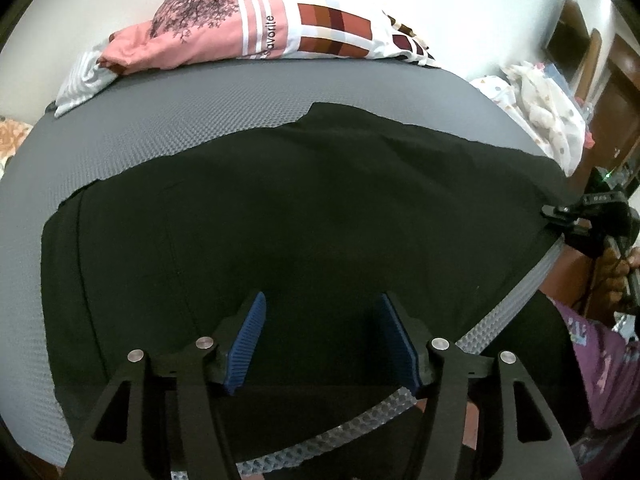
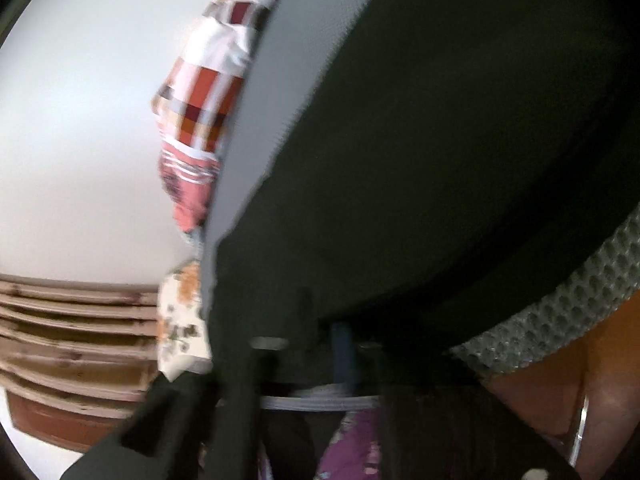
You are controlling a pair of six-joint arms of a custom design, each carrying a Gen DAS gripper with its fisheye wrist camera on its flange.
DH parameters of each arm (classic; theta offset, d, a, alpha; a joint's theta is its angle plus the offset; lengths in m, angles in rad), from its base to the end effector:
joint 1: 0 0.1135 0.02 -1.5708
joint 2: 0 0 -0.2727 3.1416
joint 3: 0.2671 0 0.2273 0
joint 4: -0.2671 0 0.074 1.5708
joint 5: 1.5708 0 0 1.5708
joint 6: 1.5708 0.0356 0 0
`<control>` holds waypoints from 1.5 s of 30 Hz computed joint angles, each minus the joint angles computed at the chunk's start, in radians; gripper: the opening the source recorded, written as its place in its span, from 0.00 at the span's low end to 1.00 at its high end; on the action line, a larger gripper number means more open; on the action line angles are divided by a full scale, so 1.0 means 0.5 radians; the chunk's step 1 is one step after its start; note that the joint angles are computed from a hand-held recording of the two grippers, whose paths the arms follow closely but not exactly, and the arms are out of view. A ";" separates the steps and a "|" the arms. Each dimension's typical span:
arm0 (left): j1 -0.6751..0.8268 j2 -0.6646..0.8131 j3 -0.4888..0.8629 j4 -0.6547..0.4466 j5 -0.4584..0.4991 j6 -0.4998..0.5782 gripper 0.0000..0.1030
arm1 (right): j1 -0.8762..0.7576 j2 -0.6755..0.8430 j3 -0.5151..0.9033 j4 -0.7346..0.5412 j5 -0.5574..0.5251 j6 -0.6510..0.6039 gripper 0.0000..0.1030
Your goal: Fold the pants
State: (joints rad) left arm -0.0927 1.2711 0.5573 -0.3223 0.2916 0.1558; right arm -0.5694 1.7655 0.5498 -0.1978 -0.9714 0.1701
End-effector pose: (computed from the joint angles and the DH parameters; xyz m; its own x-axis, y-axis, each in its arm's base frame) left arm 0.1978 -0.0287 0.1828 -0.8100 0.2246 -0.5418 0.3646 0.9164 -0.1653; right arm 0.2011 -0.0938 0.1034 -0.7868 0.6170 -0.0163 0.3332 0.4469 0.8302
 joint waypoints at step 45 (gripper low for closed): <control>0.218 -0.006 -0.046 0.030 0.038 0.251 0.68 | 0.389 -0.062 -0.290 0.267 -0.157 0.225 0.06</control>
